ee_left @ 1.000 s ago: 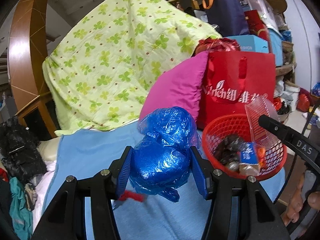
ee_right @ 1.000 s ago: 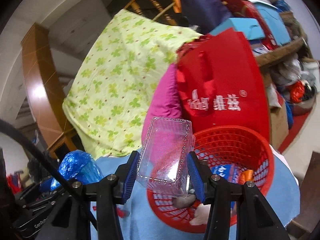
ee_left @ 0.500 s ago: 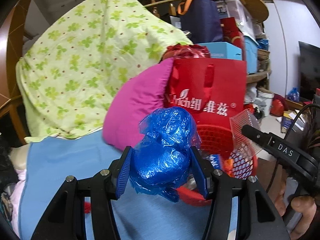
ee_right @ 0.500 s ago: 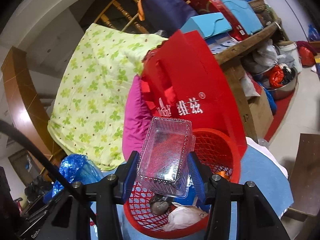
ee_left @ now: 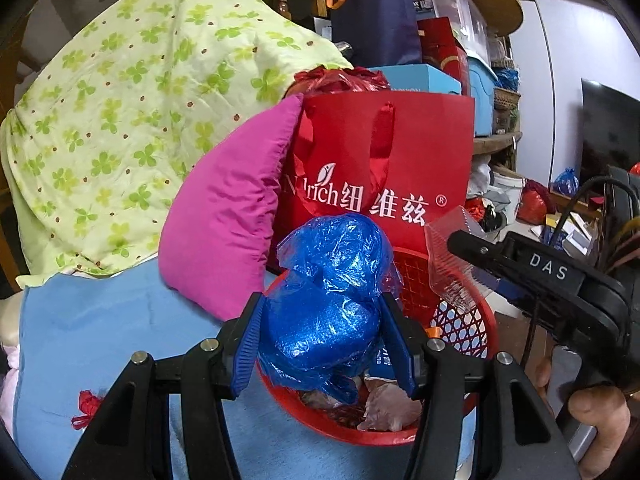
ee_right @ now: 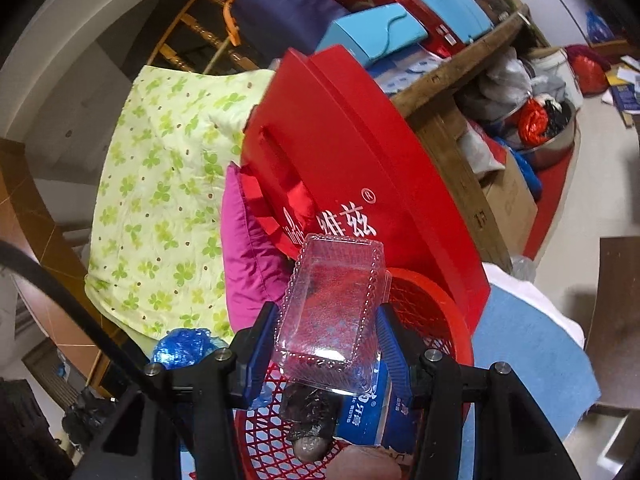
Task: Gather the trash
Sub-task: 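Open both tools to drop the blue bag and clear box into the basket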
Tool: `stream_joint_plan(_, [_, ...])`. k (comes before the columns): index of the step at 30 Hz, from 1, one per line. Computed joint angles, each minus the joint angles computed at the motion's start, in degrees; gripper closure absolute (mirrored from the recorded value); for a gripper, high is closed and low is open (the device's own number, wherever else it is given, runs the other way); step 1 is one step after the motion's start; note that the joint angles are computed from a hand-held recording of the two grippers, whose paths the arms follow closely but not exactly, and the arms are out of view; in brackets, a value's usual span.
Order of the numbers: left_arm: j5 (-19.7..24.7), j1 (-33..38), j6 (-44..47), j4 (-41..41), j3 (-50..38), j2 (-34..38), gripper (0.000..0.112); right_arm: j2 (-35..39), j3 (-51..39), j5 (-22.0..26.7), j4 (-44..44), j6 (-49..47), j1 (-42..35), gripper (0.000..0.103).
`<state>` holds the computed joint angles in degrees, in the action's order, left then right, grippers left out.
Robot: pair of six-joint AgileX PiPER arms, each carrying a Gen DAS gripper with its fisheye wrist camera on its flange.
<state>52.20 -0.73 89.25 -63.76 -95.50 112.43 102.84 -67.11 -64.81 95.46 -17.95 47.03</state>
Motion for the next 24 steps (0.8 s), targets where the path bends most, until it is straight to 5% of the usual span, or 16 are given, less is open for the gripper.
stream_joint_plan(16, [-1.42, -1.64, 1.34, 1.28, 1.33, 0.33, 0.052, 0.65, 0.51, 3.79, -2.38, 1.95, -2.79, 0.047])
stream_joint_plan(21, [-0.78, -1.63, 1.41, 1.76, 1.42, 0.42, 0.051, 0.14, 2.75, 4.48, -6.97, 7.95, -3.34, 0.031])
stream_joint_plan(24, [0.63, -1.39, 0.15, 2.70, 0.48, 1.00, 0.047, -0.54, 5.00, 4.35, -9.46, 12.87, -3.42, 0.030])
